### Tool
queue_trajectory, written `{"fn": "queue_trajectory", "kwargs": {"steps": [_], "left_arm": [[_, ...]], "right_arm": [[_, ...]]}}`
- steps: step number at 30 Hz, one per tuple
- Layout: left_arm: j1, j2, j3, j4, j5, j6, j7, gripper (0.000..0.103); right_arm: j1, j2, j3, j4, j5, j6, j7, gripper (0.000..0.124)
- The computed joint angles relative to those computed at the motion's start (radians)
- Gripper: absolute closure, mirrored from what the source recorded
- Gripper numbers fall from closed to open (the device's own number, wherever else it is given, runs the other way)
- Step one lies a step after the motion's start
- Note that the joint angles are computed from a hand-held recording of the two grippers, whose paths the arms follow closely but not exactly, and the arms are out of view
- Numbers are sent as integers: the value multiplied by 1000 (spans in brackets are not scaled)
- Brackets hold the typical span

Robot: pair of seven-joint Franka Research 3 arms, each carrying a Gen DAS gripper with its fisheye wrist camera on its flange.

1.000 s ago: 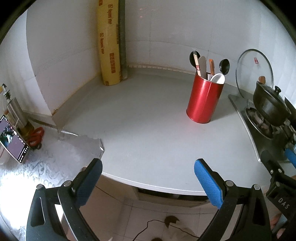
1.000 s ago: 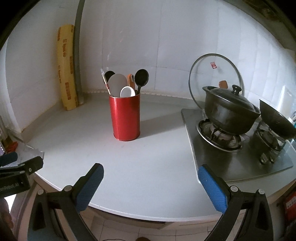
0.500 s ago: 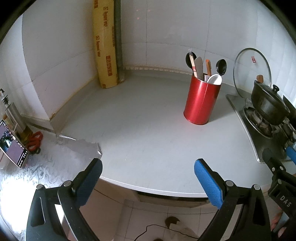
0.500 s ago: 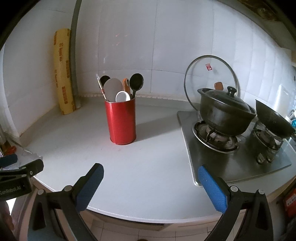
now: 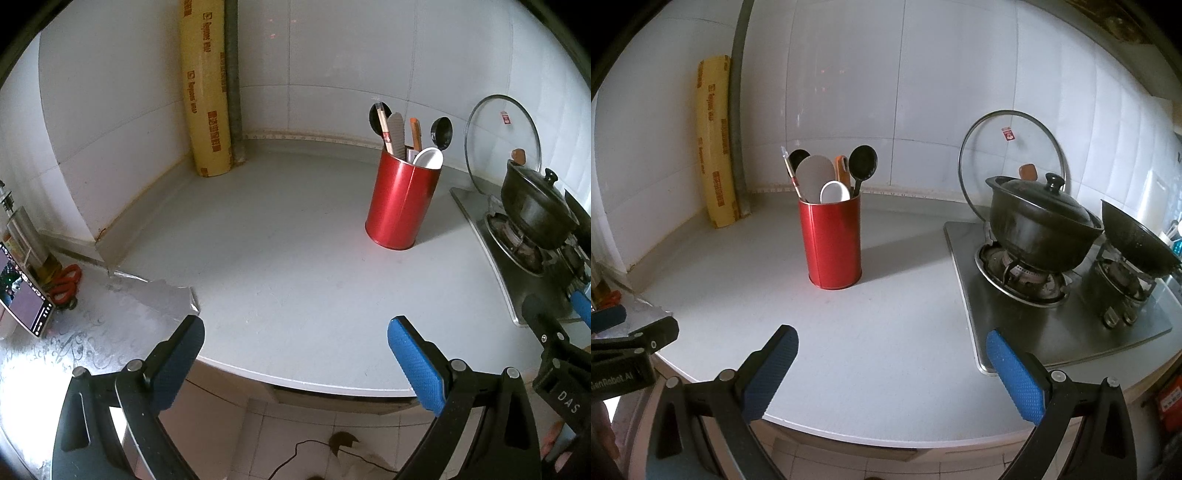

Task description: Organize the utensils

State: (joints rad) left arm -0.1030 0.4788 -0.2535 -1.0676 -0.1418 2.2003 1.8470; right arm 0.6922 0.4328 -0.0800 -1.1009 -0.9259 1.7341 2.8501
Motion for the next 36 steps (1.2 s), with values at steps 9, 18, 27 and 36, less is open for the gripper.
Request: {"fn": "queue_trajectory", "kwargs": {"steps": [9, 18, 27, 36], "left_arm": [[-8, 20, 2, 27, 12, -20, -6, 3], [-21, 47, 7, 65, 35, -39, -23, 3], [-29, 67, 9, 95, 50, -55, -36, 3], [-37, 85, 12, 124, 63, -71, -41, 3]], "right_arm": [[-15, -14, 3, -25, 11, 12, 4, 21], [-29, -13, 7, -29, 26, 23, -3, 21], [-39, -13, 4, -31, 37, 31, -10, 21], [-45, -14, 2, -34, 44, 39, -17, 21]]}}
